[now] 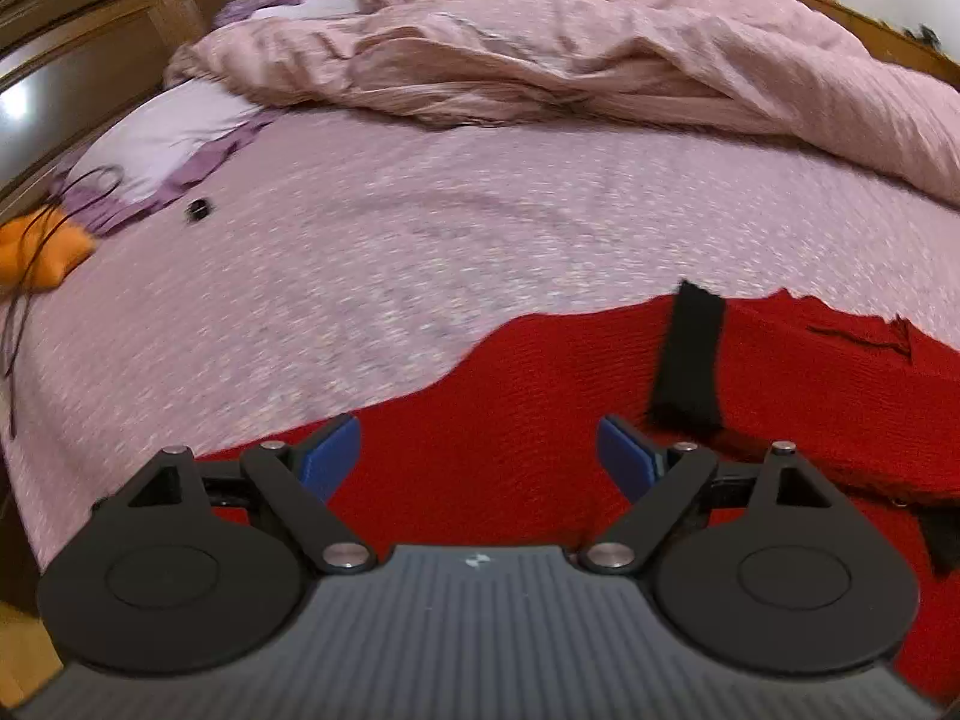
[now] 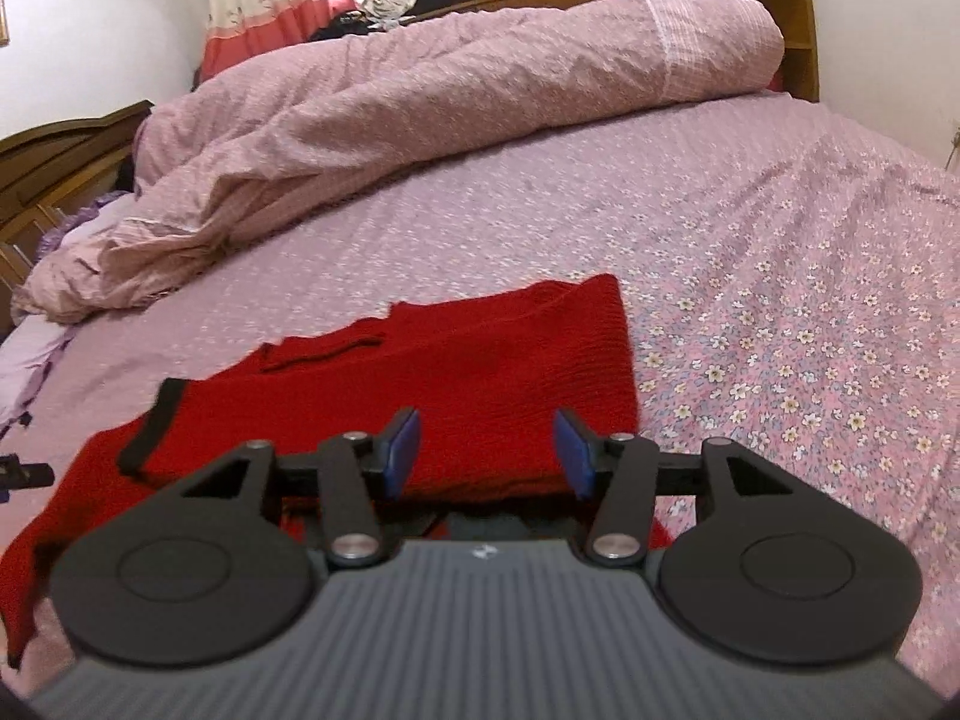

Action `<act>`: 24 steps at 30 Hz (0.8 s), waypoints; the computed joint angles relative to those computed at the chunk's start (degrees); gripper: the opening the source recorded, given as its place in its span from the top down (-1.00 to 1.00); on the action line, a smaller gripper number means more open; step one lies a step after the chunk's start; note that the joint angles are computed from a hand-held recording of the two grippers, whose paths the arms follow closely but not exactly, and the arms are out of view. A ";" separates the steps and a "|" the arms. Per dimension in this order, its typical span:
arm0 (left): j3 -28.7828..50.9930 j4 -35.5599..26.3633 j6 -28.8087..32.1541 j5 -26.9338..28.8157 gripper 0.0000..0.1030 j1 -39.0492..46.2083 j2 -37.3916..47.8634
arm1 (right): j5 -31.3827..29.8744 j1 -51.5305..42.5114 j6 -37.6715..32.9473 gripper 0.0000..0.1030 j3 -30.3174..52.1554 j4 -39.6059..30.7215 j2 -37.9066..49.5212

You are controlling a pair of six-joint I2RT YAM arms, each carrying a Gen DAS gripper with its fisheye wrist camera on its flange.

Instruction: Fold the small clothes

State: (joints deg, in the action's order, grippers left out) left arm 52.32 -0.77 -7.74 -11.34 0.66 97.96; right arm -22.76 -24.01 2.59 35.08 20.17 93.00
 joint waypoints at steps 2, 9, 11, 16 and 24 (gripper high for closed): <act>-2.09 -1.17 -1.50 1.01 -0.73 2.03 -2.66 | -0.31 -0.11 -0.20 -0.24 -1.41 -0.53 -2.26; -9.90 -3.02 -8.59 3.90 -0.74 9.41 -9.11 | -0.93 0.20 -3.07 -0.27 -6.37 -3.04 -9.02; -11.48 -2.74 -10.32 5.44 -0.74 11.61 -9.35 | -0.57 0.34 -3.80 -0.27 -7.64 -3.71 -10.26; -13.91 -1.67 -12.41 10.41 -0.74 16.65 -7.97 | 0.17 0.34 -4.86 -0.27 -10.13 -4.66 -12.05; -16.56 4.30 -17.37 18.32 -0.74 22.90 -3.52 | 1.87 0.57 -5.48 -0.27 -11.87 -5.02 -11.97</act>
State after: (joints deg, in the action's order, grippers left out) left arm 35.75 3.54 -25.12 6.98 23.56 94.45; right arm -20.89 -23.44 -2.89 23.21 15.15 81.03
